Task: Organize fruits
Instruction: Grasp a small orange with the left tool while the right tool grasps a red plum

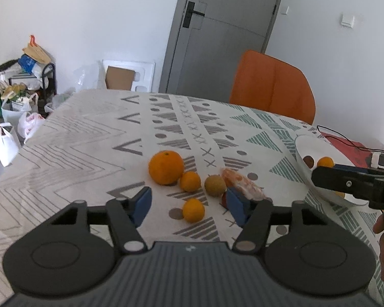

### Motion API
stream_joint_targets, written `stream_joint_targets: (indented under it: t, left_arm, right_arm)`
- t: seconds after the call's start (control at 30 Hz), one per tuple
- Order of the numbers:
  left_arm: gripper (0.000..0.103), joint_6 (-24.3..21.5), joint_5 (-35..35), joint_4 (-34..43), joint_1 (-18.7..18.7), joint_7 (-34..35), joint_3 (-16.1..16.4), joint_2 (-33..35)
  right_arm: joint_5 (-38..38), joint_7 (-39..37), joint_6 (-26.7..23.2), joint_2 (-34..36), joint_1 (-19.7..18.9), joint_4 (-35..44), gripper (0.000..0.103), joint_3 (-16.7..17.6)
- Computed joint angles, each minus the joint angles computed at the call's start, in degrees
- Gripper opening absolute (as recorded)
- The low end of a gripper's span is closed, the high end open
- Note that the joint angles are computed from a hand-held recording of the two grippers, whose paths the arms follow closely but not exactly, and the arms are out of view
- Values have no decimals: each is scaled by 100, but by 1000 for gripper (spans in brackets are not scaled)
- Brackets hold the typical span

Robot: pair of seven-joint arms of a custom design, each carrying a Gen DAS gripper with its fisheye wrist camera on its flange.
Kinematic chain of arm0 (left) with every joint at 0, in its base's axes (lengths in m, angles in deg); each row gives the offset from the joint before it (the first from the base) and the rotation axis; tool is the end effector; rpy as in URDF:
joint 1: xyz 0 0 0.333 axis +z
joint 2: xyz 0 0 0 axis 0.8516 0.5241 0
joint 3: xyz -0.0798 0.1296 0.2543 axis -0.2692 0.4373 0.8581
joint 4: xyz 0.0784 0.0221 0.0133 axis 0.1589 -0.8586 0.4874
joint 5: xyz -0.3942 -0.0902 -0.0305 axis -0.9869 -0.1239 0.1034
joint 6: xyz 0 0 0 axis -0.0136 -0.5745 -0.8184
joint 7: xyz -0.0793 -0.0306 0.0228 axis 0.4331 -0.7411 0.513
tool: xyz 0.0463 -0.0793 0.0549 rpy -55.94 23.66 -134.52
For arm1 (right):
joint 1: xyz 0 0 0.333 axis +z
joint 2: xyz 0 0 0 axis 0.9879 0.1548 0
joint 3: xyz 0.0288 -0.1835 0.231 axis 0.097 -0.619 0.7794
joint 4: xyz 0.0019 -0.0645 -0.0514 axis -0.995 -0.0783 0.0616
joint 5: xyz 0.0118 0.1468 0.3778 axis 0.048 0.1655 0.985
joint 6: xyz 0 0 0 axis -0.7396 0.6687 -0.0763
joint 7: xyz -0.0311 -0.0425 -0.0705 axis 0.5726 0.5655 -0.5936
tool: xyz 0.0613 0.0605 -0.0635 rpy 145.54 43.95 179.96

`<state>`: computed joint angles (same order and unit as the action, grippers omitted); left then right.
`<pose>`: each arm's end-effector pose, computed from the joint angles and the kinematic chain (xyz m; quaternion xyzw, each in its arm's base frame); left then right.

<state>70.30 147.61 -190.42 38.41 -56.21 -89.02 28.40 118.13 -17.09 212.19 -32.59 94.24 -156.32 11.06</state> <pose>0.4641 -0.3652 0.4796 -0.7256 0.5150 -0.3548 0.2872 0.6109 0.1811 0.4785 -0.7734 0.3922 -0.0932 0.4892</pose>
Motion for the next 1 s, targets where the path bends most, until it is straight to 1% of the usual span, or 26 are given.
stream_joint_targets:
  t: [0.07, 0.13, 0.17, 0.2, 0.27, 0.37, 0.43, 0.5, 0.67, 0.8, 0.9, 1.0]
  left_arm:
    - [53, 183, 9, 9, 24, -45, 31, 69]
    - [47, 317, 54, 0, 37, -116, 55, 121]
    - [41, 412, 59, -8, 45, -136, 71, 150]
    - [31, 506, 61, -22, 55, -150, 90, 172]
    - [18, 627, -89, -48, 70, -38, 123, 209]
    - [18, 791, 19, -159, 96, -158, 148, 135]
    - [18, 791, 84, -231, 117, -246, 142, 57]
    - [18, 783, 120, -322, 149, -368, 133, -45]
    - [18, 732, 209, -586, 248, -627, 75, -317]
    - [18, 723, 243, -775, 341, -802, 36, -511]
    - [18, 750, 222, -895, 405, -854, 16, -622]
    - [18, 767, 188, -993, 451, -861, -15, -709]
  right_arm:
    - [-164, 109, 28, 31, 38, 26, 90, 11]
    - [-301, 170, 57, 35, 72, 18, 82, 27]
    - [-360, 195, 64, 38, 87, 15, 80, 36]
    - [-408, 210, 53, 35, 99, 6, 78, 44]
    - [-472, 223, -2, 33, 123, -4, 75, 63]
    - [-626, 305, -35, 50, 178, -14, 70, 86]
    - [-779, 429, -95, 90, 211, 3, 64, 94]
    - [-951, 568, -114, 143, 247, 29, 60, 106]
    - [-1174, 740, -93, 240, 307, 100, 58, 157]
    - [-1316, 824, -115, 292, 340, 147, 53, 190]
    - [-1454, 934, -81, 384, 382, 221, 52, 212]
    - [-1640, 1091, 4, 505, 431, 304, 47, 237]
